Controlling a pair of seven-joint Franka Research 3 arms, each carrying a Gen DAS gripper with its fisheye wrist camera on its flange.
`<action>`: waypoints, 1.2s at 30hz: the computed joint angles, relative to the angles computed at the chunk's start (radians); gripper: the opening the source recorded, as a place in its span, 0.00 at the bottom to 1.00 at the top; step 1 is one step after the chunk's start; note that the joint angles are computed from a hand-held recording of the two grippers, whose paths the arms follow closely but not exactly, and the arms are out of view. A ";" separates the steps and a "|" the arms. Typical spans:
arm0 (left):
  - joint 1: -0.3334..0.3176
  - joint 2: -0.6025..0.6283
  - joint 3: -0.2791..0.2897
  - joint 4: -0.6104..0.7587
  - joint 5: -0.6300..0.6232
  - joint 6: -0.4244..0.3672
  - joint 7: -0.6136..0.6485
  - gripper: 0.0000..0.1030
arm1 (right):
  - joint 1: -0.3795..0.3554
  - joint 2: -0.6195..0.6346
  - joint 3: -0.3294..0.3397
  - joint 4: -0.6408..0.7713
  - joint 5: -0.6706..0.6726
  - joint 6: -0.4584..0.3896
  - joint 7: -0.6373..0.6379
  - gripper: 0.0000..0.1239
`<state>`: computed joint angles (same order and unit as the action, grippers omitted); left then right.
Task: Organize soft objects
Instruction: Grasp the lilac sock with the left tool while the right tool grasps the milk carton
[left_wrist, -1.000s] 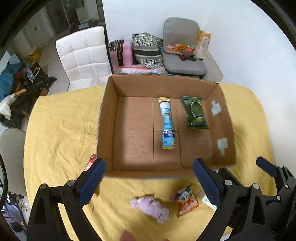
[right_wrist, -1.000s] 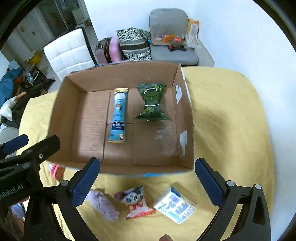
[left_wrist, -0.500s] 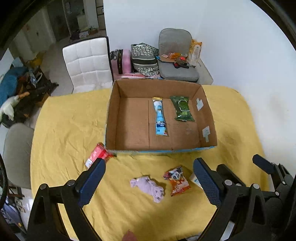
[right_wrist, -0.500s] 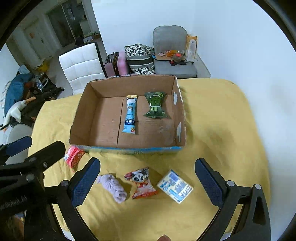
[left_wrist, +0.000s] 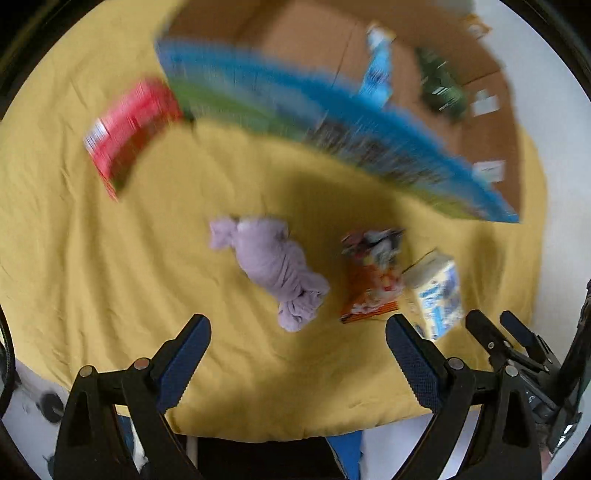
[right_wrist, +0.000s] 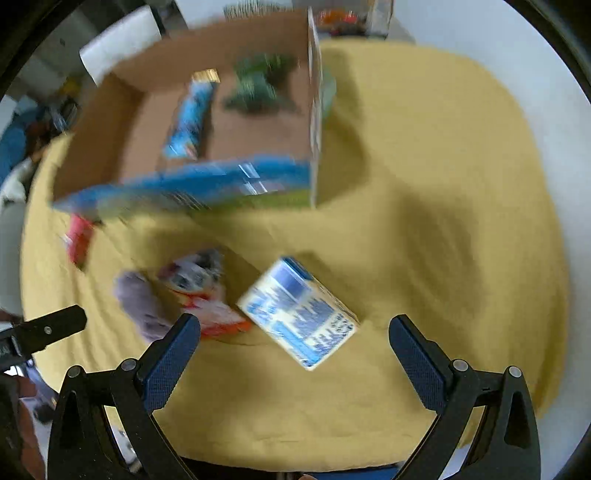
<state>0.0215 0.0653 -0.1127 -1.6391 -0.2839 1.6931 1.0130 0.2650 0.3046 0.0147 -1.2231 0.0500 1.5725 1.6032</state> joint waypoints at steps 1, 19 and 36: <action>0.000 0.003 -0.001 -0.012 -0.006 0.006 -0.003 0.94 | 0.000 0.007 0.000 -0.020 -0.010 0.005 -0.021 0.83; -0.009 0.078 -0.031 -0.054 0.023 0.015 0.016 0.38 | -0.078 0.071 -0.011 -0.080 0.204 -0.145 0.102 0.60; -0.062 0.087 -0.048 -0.036 0.121 0.039 0.057 0.29 | 0.011 -0.029 0.008 -0.236 0.052 -0.027 0.240 0.56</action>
